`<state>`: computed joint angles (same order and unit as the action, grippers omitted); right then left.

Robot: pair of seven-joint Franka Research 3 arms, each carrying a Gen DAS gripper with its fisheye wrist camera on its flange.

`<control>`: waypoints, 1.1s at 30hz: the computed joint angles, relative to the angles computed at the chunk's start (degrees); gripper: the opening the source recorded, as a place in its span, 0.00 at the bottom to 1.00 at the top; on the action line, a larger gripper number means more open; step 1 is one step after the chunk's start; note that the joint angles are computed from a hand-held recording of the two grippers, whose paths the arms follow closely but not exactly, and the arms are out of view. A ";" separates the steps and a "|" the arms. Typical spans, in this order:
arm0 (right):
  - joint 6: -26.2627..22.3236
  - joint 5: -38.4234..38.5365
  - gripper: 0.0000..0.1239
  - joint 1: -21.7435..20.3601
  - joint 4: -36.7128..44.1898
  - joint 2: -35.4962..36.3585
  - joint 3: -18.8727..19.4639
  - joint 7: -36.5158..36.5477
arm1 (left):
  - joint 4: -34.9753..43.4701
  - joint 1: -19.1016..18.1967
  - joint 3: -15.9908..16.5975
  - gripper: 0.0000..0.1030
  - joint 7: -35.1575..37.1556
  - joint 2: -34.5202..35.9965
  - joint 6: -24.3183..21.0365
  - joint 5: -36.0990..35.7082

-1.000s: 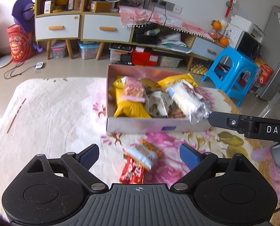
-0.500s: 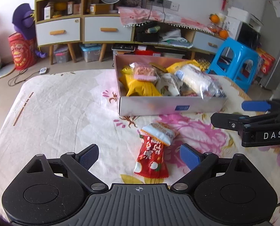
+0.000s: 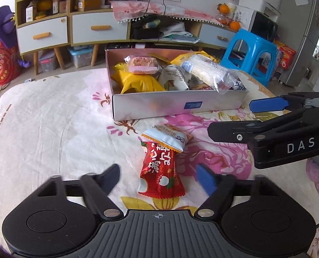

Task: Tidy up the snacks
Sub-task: 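Withdraw both tools from the box toward the remaining snacks, then grasp the red candy packet with the left gripper while the right gripper grasps the orange biscuit packet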

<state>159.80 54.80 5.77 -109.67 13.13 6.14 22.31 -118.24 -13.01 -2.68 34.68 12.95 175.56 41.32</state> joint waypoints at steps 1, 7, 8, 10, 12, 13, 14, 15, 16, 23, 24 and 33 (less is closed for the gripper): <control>0.05 -0.31 0.77 0.13 0.01 0.09 -0.04 0.33 | 0.00 0.64 -0.76 0.53 1.08 0.09 -0.36 -1.20; 0.40 -1.94 0.77 0.54 0.57 0.70 0.00 2.50 | -1.41 2.15 -1.96 0.36 3.99 -0.79 -0.35 -6.02; 0.41 -2.30 0.77 0.64 0.67 0.82 0.01 3.08 | -1.61 2.18 -1.87 0.36 4.12 -1.04 -0.24 -6.20; 0.27 -3.08 0.77 0.75 0.91 1.07 0.04 4.10 | -2.58 2.58 -2.01 0.34 4.55 -1.87 0.22 -6.94; 0.02 -4.00 0.77 0.91 1.07 1.25 0.00 5.62 | -3.75 3.73 -2.98 0.33 6.27 -2.73 0.73 -8.91; -0.17 -4.48 0.77 1.01 1.17 1.34 -0.05 6.59 | -4.31 4.06 -3.22 0.33 6.90 -3.12 0.92 -9.64; -0.46 -5.14 0.77 1.15 1.31 1.44 -0.16 7.82 | -4.90 4.31 -3.38 0.33 7.43 -3.59 0.93 -10.28; -0.76 -5.70 0.77 1.25 1.45 1.54 -0.22 9.00 | -5.44 4.55 -3.55 0.33 7.98 -4.02 0.91 -10.88; -1.05 -6.06 0.77 1.32 1.59 1.65 -0.21 10.09 | -5.92 4.68 -3.62 0.33 8.36 -4.43 0.75 -11.31; -2.81 -10.01 0.77 2.31 3.13 3.17 -0.17 17.61 | -7.85 4.32 -2.00 0.33 3.71 -7.26 -2.88 -6.37; -3.13 -10.66 0.77 2.38 3.44 3.51 -0.08 18.02 | -8.18 4.52 -1.79 0.33 2.45 -7.69 -3.13 -4.80; -4.09 -16.10 0.77 1.77 3.71 5.63 1.27 6.74 | -10.17 7.64 -2.40 0.36 -2.92 -9.24 -3.09 0.33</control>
